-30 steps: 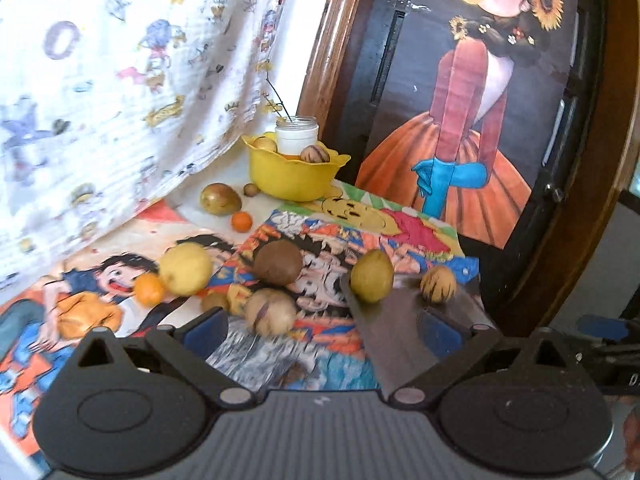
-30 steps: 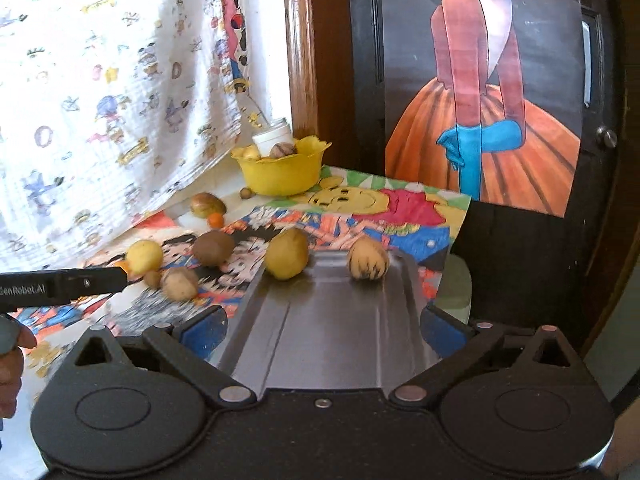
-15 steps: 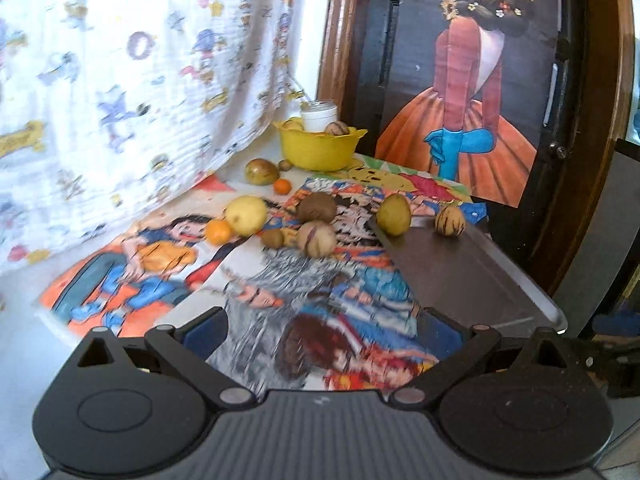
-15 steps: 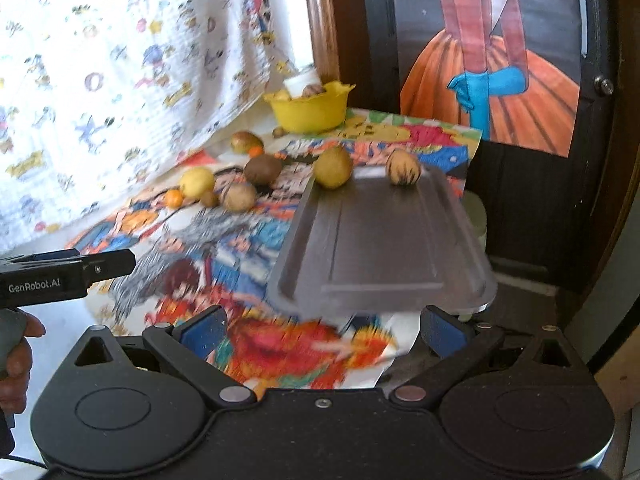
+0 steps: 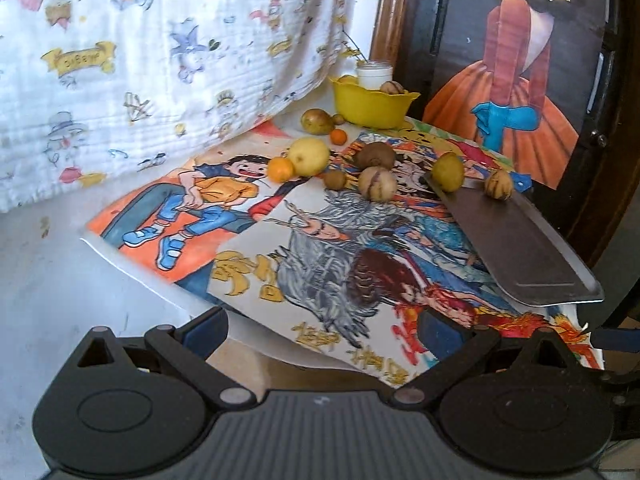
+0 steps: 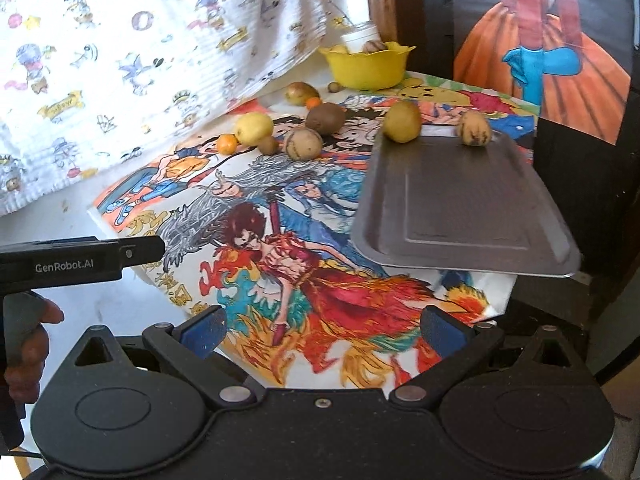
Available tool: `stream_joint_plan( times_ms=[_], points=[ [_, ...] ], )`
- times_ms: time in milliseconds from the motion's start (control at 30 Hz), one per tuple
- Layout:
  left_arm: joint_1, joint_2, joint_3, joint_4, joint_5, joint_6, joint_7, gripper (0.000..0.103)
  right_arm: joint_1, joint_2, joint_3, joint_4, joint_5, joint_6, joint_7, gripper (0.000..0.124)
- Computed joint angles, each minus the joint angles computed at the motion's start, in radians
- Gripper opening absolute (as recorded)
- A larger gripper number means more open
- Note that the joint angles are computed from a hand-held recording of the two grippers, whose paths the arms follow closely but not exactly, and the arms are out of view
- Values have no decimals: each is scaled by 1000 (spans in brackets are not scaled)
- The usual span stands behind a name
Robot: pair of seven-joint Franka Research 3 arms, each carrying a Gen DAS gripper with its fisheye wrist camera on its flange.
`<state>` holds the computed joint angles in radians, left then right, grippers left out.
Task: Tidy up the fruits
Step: 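Move both tools back from the tray toward the remaining fruits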
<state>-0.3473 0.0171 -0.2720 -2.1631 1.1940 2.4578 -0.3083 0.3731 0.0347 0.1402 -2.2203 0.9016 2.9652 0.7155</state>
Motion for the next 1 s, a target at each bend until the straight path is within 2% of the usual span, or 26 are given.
stream_joint_plan(
  times_ms=[200,333,533,667,833,1000],
  points=[
    [20,-9,12,-10,0,-3,1,103,-4,50,10,62,-28,8,41,102],
    [44,-17,26,-25,12,29,-10,103,-37,93,62,142,173,18,-192,102],
    [86,-16,46,-30,51,53,36,103,-47,173,85,281,221,2,-379,102],
    [117,-7,64,-16,123,93,55,103,-44,255,87,391,138,-6,-358,102],
    [145,49,88,57,187,116,136,103,-11,388,58,551,-65,-21,-179,102],
    [162,131,122,147,194,164,231,103,-14,512,54,706,-222,-97,-64,102]
  ],
)
